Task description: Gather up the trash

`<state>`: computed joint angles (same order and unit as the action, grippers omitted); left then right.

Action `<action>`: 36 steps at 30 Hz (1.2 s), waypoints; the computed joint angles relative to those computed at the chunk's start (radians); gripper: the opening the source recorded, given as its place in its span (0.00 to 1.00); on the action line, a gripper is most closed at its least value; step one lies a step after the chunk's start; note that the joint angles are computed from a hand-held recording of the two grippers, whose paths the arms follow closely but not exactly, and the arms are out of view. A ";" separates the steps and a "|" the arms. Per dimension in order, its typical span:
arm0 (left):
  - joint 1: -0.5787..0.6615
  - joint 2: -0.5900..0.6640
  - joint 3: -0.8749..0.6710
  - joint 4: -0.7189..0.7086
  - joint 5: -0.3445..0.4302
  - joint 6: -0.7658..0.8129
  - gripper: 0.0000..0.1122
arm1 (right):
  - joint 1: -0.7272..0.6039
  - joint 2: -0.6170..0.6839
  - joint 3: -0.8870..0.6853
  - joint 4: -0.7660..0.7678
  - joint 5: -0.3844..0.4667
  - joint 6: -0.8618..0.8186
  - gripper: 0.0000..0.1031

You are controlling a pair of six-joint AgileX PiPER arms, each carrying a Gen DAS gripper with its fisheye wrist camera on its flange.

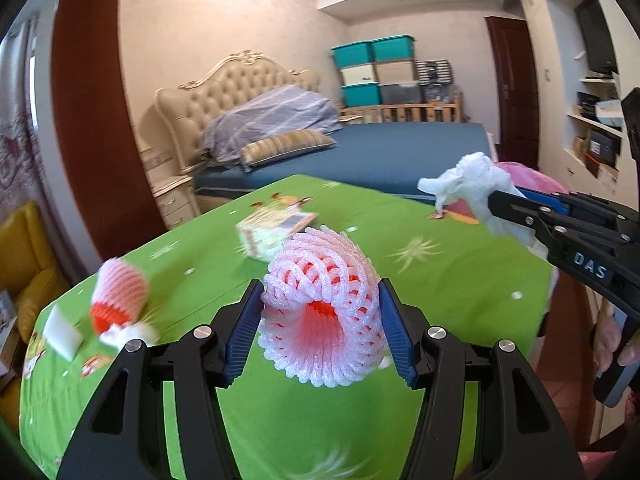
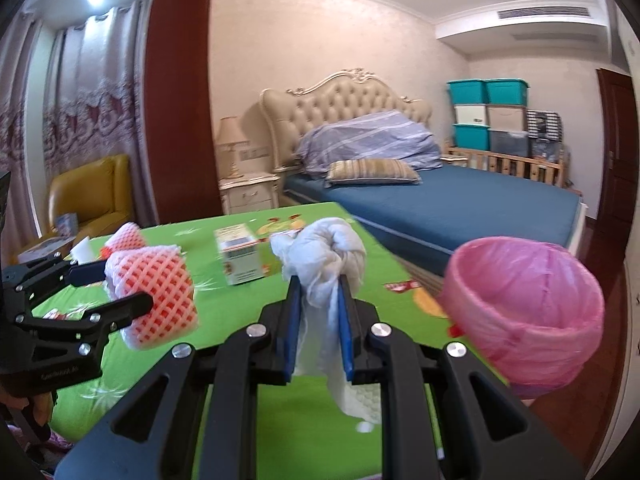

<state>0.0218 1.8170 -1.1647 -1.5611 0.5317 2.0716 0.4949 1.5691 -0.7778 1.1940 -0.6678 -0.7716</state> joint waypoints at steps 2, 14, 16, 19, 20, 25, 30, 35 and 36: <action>-0.027 -0.004 0.002 0.016 0.001 -0.011 0.48 | -0.027 -0.020 0.025 -0.011 -0.003 0.021 0.17; -0.205 0.032 -0.102 0.110 -0.003 -0.155 0.48 | -0.179 -0.153 0.187 -0.068 -0.033 0.084 0.17; -0.231 0.052 -0.146 0.150 0.007 -0.231 0.48 | -0.228 -0.188 0.214 -0.082 -0.026 0.085 0.17; -0.284 0.106 -0.254 0.236 0.026 -0.386 0.48 | -0.317 -0.234 0.241 -0.115 0.006 0.084 0.17; -0.295 0.123 -0.289 0.262 0.035 -0.426 0.48 | -0.353 -0.246 0.249 -0.138 0.026 0.091 0.17; -0.381 0.204 -0.445 0.310 0.045 -0.540 0.49 | -0.542 -0.258 0.248 -0.275 0.139 0.151 0.18; -0.458 0.318 -0.656 0.482 0.055 -0.785 0.49 | -0.680 -0.234 0.211 -0.414 0.219 0.227 0.19; -0.519 0.458 -0.909 0.716 0.098 -1.074 0.49 | -0.790 -0.189 0.162 -0.606 0.288 0.383 0.20; -0.522 0.474 -0.935 0.735 0.107 -1.098 0.49 | -0.811 -0.181 0.157 -0.664 0.299 0.433 0.20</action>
<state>-0.5000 2.2911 -2.0997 -0.8257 0.6389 0.9739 -0.3164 1.3884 -0.6209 0.5298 -0.3692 -0.3388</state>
